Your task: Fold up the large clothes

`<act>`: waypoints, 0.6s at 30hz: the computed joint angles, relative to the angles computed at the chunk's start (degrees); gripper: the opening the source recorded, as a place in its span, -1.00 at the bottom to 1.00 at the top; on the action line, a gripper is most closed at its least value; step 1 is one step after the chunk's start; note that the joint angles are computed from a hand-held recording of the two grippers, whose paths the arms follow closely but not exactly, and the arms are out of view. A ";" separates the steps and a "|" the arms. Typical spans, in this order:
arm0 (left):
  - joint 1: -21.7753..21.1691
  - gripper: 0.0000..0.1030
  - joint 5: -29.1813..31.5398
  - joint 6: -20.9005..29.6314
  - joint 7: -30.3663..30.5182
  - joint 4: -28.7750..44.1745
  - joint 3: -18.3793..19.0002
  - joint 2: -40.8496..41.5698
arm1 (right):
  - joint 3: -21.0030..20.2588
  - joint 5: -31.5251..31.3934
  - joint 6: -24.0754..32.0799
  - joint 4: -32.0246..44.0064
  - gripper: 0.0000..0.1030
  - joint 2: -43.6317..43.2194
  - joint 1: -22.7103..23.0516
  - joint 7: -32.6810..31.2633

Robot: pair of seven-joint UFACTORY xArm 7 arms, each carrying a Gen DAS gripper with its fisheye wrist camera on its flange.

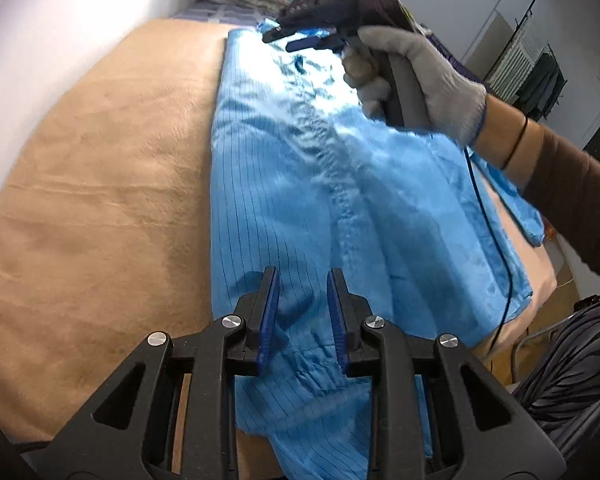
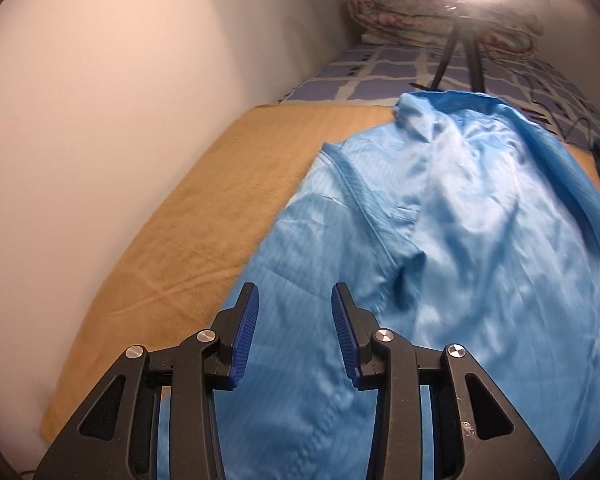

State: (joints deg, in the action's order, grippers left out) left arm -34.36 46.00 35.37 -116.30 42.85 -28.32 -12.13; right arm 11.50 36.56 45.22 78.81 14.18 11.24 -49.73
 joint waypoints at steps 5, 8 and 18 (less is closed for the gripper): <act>-0.43 -0.53 0.67 -0.09 -0.99 -0.23 0.24 3.21 | -0.86 -8.07 -4.96 1.08 -0.30 4.65 2.62 3.87; -1.62 -0.53 2.09 0.89 -1.81 0.12 0.77 3.70 | -0.54 -13.17 -9.15 0.25 -0.36 6.41 2.98 4.95; -3.74 -0.53 -1.89 8.43 -6.70 -2.54 -2.25 -5.94 | 1.10 -2.75 -2.65 -4.56 -0.30 -4.08 -2.36 -2.02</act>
